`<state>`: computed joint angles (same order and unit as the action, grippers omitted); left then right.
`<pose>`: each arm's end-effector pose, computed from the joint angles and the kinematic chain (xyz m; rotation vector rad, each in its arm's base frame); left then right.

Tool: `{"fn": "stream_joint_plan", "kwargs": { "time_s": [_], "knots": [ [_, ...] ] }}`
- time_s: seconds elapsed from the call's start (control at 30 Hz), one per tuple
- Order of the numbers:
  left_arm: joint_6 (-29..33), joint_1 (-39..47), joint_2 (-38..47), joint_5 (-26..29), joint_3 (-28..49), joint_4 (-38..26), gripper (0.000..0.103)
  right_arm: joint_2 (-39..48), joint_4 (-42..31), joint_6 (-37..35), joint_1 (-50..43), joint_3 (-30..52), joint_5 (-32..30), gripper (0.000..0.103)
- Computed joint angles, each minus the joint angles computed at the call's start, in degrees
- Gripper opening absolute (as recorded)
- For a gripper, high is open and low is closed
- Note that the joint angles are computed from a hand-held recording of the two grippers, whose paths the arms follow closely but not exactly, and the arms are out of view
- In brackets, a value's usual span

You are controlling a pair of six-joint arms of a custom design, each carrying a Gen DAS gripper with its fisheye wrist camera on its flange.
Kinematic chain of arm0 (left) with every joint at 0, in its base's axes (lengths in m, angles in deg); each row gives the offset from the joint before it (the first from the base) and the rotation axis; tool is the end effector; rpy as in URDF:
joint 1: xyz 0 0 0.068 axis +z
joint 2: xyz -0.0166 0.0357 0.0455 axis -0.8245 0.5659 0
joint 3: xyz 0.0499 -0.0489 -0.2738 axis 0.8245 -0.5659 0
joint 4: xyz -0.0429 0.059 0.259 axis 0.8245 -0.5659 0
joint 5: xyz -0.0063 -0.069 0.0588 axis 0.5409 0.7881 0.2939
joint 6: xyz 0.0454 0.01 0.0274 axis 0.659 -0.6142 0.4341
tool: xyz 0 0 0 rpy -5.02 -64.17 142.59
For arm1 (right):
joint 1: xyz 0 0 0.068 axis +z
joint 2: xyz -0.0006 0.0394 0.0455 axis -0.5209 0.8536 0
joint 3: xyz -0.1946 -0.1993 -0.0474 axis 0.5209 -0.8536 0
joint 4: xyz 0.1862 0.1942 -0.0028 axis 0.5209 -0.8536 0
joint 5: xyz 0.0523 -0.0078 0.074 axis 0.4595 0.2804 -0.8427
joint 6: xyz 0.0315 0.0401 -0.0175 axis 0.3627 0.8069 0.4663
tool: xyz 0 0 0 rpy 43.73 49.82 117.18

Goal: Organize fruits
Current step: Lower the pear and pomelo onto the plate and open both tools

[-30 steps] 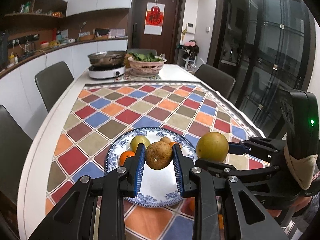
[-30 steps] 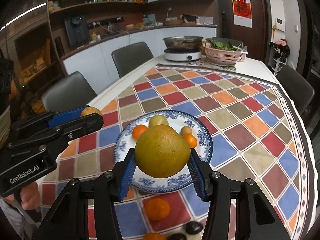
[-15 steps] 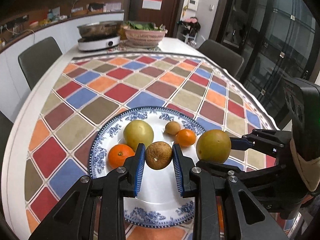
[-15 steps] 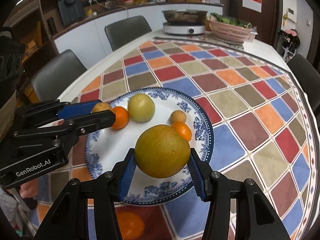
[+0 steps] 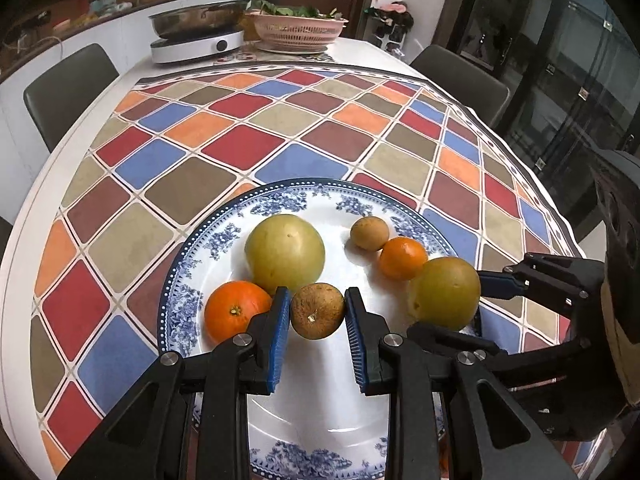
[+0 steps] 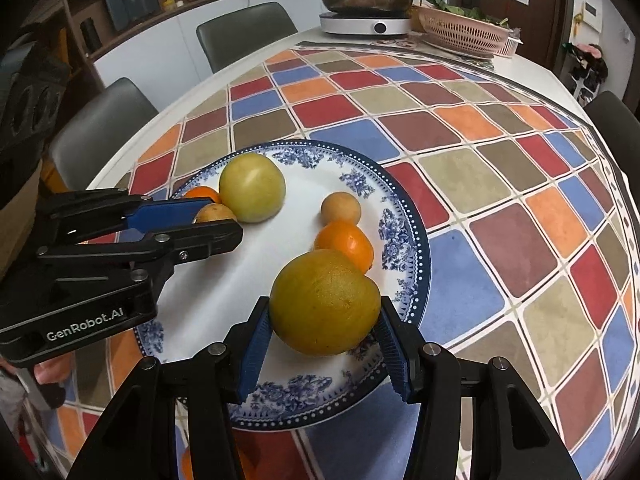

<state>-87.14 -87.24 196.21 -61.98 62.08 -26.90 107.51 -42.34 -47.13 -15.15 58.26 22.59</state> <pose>0.2903 -0.1800 0.0866 0.4045 2.5142 -0.3410 0.2675 0.0828 0.0926 -0.3962 2.5827 0.2745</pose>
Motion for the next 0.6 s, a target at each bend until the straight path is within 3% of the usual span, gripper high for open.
{"fn": "stream_joint_plan", "kwargs": {
  "time_s": [0.23,0.6],
  "knots": [
    [-0.4,0.7,-0.6,0.8,0.0,-0.6,0.033,0.9,0.4,0.1,0.5,0.6,0.7,0.052],
    [-1.7,-1.7,-14.2,-5.2,-7.4,-1.5,0.046,-2.1,0.9,1.6,1.2,-1.1,0.9,0.057]
  ]
}}
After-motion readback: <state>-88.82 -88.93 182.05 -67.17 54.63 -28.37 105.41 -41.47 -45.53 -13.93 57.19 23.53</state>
